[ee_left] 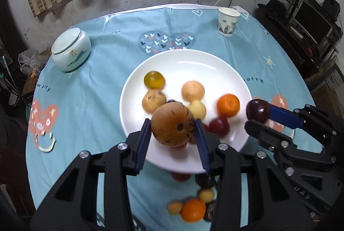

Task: Organize fruits
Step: 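Carry both fruits over the white plate and open both tools to release them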

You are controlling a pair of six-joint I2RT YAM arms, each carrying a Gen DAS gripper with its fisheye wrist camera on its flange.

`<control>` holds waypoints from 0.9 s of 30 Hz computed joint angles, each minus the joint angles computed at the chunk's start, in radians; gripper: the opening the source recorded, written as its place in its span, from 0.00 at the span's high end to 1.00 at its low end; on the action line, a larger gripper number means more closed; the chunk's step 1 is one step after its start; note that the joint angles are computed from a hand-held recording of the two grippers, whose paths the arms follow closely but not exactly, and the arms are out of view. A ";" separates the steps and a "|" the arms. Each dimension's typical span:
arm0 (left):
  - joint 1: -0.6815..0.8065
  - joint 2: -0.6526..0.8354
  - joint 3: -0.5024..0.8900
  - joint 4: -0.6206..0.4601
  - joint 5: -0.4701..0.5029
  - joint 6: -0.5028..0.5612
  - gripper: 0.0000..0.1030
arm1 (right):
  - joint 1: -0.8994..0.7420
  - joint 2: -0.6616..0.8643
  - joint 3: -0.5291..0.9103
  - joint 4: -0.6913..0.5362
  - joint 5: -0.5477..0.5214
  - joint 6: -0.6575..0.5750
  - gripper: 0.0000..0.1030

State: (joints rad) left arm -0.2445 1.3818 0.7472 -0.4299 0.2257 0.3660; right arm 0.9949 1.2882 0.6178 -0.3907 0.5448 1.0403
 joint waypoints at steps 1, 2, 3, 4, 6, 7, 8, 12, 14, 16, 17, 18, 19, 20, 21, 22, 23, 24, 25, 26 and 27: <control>-0.028 0.049 0.020 0.026 -0.029 -0.026 0.59 | -0.046 0.016 -0.003 0.031 -0.027 -0.035 0.68; -0.045 0.083 0.039 0.038 -0.046 -0.044 0.59 | -0.092 0.039 -0.004 0.062 -0.055 -0.069 0.68; -0.057 0.112 0.053 0.053 -0.058 -0.056 0.59 | -0.134 0.066 -0.005 0.091 -0.075 -0.095 0.68; -0.065 0.137 0.058 0.078 -0.069 -0.065 0.59 | -0.159 0.080 -0.007 0.109 -0.090 -0.110 0.68; -0.078 0.199 0.090 0.101 -0.088 -0.076 0.59 | -0.245 0.127 -0.011 0.167 -0.160 -0.167 0.67; -0.080 0.223 0.103 0.110 -0.094 -0.083 0.59 | -0.277 0.158 -0.003 0.184 -0.186 -0.185 0.67; -0.079 0.242 0.112 0.118 -0.096 -0.082 0.59 | -0.302 0.183 0.003 0.194 -0.207 -0.196 0.67; -0.065 0.285 0.134 0.133 -0.091 -0.081 0.45 | -0.372 0.261 0.020 0.214 -0.256 -0.209 0.64; -0.056 0.289 0.136 0.139 -0.086 -0.076 0.44 | -0.380 0.265 0.014 0.226 -0.268 -0.215 0.41; -0.047 0.293 0.144 0.131 -0.082 -0.080 0.44 | -0.362 0.242 0.002 0.220 -0.216 -0.202 0.35; -0.038 0.289 0.148 0.121 -0.076 -0.080 0.44 | -0.365 0.219 -0.014 0.235 -0.227 -0.213 0.35; -0.027 0.278 0.147 0.115 -0.069 -0.077 0.44 | -0.368 0.211 -0.013 0.227 -0.231 -0.214 0.35; -0.014 0.260 0.143 0.106 -0.059 -0.069 0.44 | -0.361 0.189 -0.012 0.204 -0.217 -0.203 0.35; -0.002 0.243 0.137 0.101 -0.047 -0.060 0.44 | -0.349 0.150 -0.025 0.197 -0.204 -0.194 0.35; 0.013 0.217 0.129 0.090 -0.036 -0.045 0.44 | -0.331 0.106 -0.037 0.181 -0.191 -0.183 0.35; 0.032 0.186 0.117 0.079 -0.025 -0.029 0.44 | -0.316 0.074 -0.041 0.161 -0.177 -0.177 0.35; 0.053 0.155 0.104 0.066 -0.006 -0.011 0.43 | -0.281 0.033 -0.043 0.122 -0.149 -0.161 0.35; 0.071 0.128 0.093 0.054 0.011 0.006 0.42 | -0.241 -0.005 -0.047 0.086 -0.124 -0.145 0.35; 0.099 0.084 0.067 0.042 0.029 0.034 0.41 | -0.195 -0.037 -0.046 0.046 -0.097 -0.121 0.35; 0.125 0.049 0.045 0.031 0.047 0.059 0.40 | -0.144 -0.056 -0.040 0.002 -0.065 -0.085 0.35; 0.156 0.011 0.018 0.015 0.068 0.089 0.39 | -0.077 -0.076 -0.038 -0.045 -0.033 -0.031 0.35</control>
State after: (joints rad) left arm -0.0882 1.3932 0.7656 -0.4151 0.2935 0.4548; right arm 0.9178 1.2122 0.5793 -0.4356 0.5113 1.0097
